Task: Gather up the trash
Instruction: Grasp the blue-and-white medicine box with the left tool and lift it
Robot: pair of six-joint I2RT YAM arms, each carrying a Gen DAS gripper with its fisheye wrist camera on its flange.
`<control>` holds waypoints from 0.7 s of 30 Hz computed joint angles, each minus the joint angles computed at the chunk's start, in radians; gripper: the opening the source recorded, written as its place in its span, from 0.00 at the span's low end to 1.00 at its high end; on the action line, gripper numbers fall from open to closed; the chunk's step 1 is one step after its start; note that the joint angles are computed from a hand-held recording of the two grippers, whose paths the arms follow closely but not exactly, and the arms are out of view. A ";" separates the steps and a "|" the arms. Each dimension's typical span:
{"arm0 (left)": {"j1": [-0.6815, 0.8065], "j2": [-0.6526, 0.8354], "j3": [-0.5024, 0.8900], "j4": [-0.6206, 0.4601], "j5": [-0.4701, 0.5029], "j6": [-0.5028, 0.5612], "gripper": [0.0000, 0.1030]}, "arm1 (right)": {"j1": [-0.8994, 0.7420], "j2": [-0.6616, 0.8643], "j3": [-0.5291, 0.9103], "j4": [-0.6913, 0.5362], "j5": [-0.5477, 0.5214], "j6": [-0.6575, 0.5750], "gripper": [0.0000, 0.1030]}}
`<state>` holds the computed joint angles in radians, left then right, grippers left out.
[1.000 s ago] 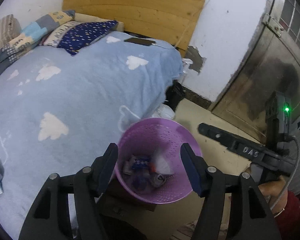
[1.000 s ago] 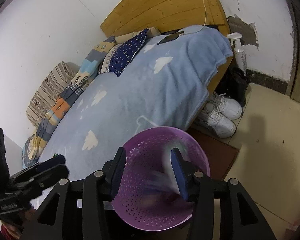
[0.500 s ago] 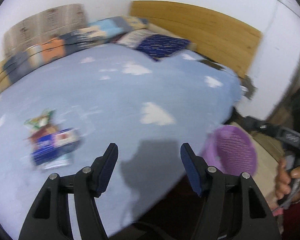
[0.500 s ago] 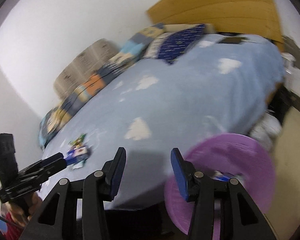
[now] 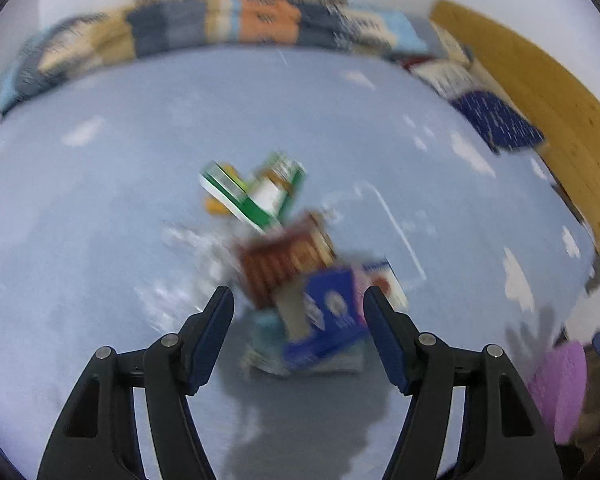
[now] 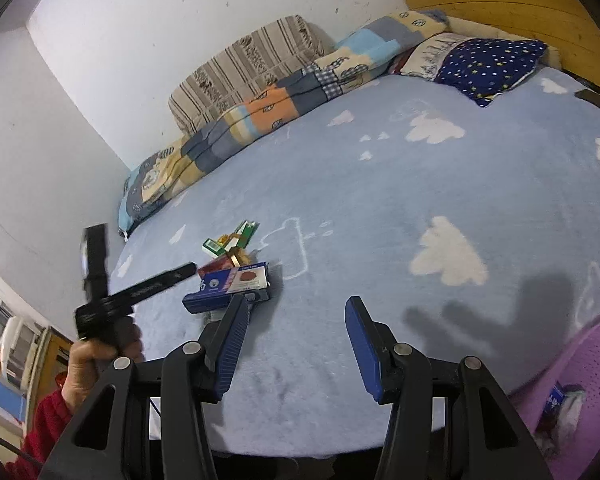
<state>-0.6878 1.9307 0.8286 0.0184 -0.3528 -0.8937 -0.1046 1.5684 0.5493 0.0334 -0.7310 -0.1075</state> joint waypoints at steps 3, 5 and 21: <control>-0.064 0.002 0.007 0.025 0.036 0.037 0.64 | -0.009 0.006 0.003 0.014 -0.027 0.022 0.52; -0.112 0.006 0.003 0.066 0.108 0.068 0.64 | -0.031 0.025 0.011 0.013 -0.047 0.031 0.52; -0.101 0.031 0.109 -0.094 0.016 0.112 0.66 | -0.141 0.091 0.037 0.022 -0.167 0.077 0.52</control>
<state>-0.7886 1.9618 0.9379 -0.0756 -0.3368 -0.7814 -0.2455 1.6597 0.5865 0.0556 -0.8982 -0.0305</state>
